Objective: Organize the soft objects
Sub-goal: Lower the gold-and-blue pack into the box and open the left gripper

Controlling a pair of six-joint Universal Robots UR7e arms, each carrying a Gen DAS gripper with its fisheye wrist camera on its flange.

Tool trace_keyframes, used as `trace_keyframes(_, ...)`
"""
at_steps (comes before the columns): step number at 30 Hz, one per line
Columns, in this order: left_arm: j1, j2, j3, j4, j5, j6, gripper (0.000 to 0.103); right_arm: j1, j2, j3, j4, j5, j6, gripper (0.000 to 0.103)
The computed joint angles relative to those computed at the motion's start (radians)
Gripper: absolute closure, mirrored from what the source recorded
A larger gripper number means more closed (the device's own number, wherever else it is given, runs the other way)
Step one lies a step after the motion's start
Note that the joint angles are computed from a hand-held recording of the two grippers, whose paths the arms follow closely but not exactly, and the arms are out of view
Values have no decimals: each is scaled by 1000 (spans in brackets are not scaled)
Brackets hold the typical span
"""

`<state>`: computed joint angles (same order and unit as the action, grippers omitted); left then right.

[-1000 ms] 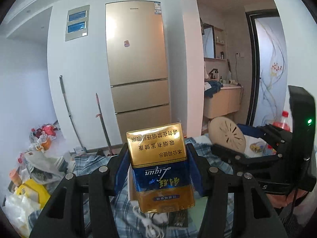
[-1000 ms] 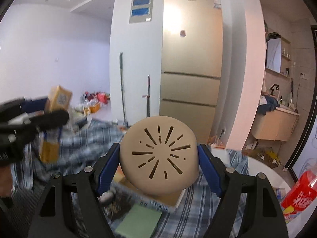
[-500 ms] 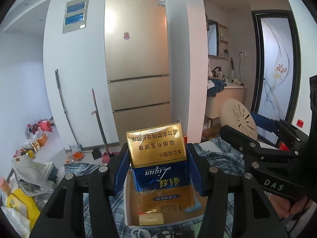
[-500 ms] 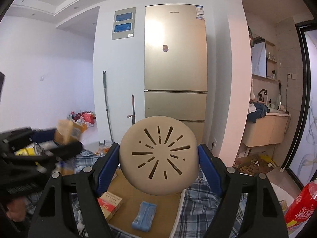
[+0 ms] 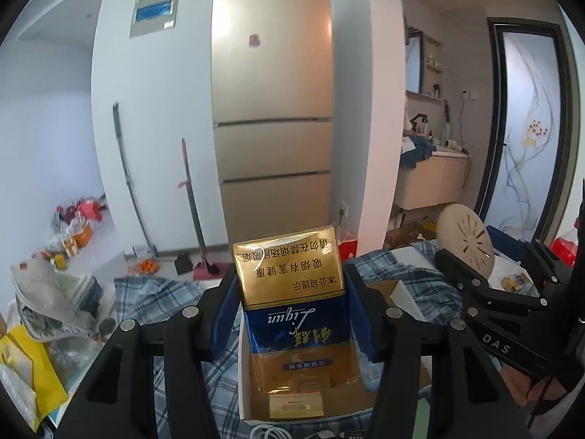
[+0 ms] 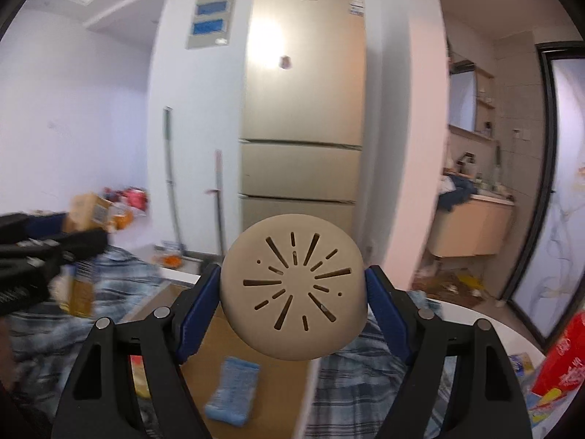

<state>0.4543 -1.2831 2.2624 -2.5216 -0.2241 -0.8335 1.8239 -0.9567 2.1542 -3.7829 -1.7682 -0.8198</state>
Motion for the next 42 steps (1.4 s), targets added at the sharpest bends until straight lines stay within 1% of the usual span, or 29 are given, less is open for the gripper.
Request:
trace_keyframes(2, 26, 1, -2, -32, -41, 34, 46, -9, 11, -15, 41, -23, 11, 26)
trace_keyframes(3, 34, 1, -5, -15, -48, 38, 46, -13, 17, -20, 50, -32, 14, 26)
trace_keyframes(5, 51, 18, -14, 32, -39, 34, 46, -19, 34, -28, 59, -45, 6, 26)
trace_keyframes(7, 86, 27, -19, -11, -86, 69, 46, -19, 63, -41, 40, -82, -9, 26)
trace_keyframes(9, 108, 24, -15, -22, -112, 58, 46, -21, 78, -56, 52, -106, -14, 26)
trace_keyframes(11, 130, 23, -21, 15, -123, 27, 46, -30, 72, -68, 116, -116, -3, 26)
trace_keyframes(14, 155, 30, -26, 23, -151, 31, 46, -43, 63, -88, 211, -122, 34, 26)
trace_keyframes(16, 170, 37, -36, 41, -179, 40, 46, -49, 66, -97, 241, -111, 36, 26)
trace_keyframes(19, 179, 50, -46, 85, -180, 23, 46, -51, 88, -103, 210, -112, 22, 26)
trace_keyframes(21, 183, 52, -44, 77, -186, 29, 46, -56, 83, -105, 241, -99, 28, 26)
trace_keyframes(26, 192, 52, -48, 81, -196, 20, 46, -63, 80, -119, 306, -98, 32, 26)
trace_keyframes(29, 206, 44, -51, 58, -241, 24, 46, -63, 83, -127, 351, -108, 39, 26)
trace_keyframes(36, 233, 56, -64, 57, -293, 30, 46, -67, 70, -126, 424, -90, 47, 25)
trace_keyframes(39, 236, 67, -67, 55, -302, 49, 46, -66, 71, -126, 431, -95, 48, 24)
trace_keyframes(42, 238, 76, -71, 56, -301, 59, 45, -66, 73, -134, 463, -112, 61, 23)
